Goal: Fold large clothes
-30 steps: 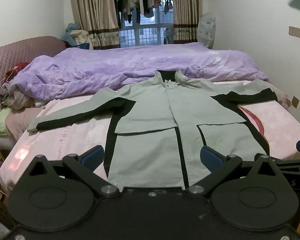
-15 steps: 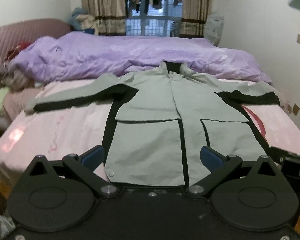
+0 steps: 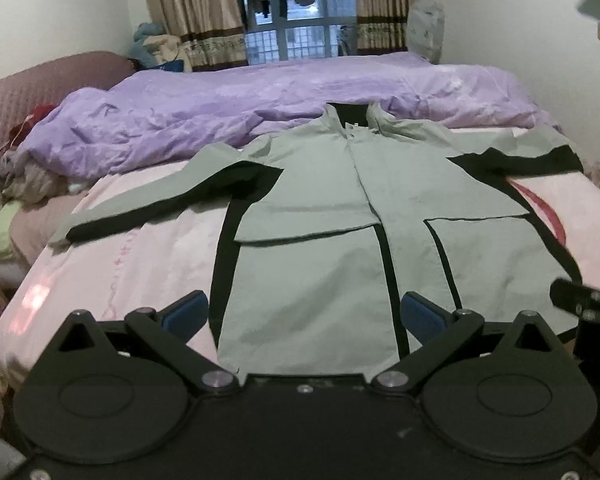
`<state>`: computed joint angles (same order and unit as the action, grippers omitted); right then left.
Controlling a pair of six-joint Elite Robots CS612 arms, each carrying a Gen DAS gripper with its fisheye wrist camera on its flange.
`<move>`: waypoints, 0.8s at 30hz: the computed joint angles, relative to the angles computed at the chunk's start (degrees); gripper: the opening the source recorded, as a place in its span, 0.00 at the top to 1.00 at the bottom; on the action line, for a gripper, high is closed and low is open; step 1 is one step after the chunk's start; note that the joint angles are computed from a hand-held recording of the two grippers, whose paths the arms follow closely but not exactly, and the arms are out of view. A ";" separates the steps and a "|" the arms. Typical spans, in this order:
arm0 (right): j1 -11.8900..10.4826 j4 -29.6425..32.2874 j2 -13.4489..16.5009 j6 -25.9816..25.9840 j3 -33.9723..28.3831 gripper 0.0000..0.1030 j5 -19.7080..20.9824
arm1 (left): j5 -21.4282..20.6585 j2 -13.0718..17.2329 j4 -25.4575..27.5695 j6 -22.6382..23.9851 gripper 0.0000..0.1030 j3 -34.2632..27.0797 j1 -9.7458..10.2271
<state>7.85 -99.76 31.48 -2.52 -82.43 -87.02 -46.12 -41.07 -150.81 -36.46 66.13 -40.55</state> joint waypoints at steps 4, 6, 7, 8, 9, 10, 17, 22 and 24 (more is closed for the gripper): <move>-0.29 0.63 -1.94 2.95 2.68 0.00 -0.24 | -0.42 1.15 -1.77 2.29 0.00 -1.88 0.62; -0.49 3.37 -2.97 4.51 3.68 0.00 0.14 | -0.31 1.77 -3.04 3.68 0.00 -2.91 0.89; -0.52 4.20 -3.35 5.01 4.16 0.00 0.06 | -0.57 2.04 -3.05 4.17 0.00 -3.53 1.06; -0.50 5.12 -3.78 5.53 4.77 0.00 -0.09 | -0.97 2.36 -3.42 4.87 0.00 -4.21 1.32; -0.49 4.69 -3.90 5.92 5.13 0.00 -0.29 | -1.09 2.61 -4.16 5.52 0.00 -4.56 1.49; -0.47 3.53 -3.96 6.71 5.57 0.00 -0.52 | -1.01 2.88 -4.90 5.84 0.00 -5.04 1.84; -0.58 -19.92 -3.26 11.10 10.69 0.00 -3.09 | 5.62 3.30 -8.51 4.82 0.00 -5.53 6.82; 1.10 -36.28 -6.46 8.39 22.64 0.00 -12.92 | 12.59 7.25 10.05 -5.12 0.00 -12.78 13.07; 1.07 -35.28 -8.97 6.86 27.61 0.00 -11.37 | 15.26 9.82 22.05 -12.06 0.00 -17.57 16.02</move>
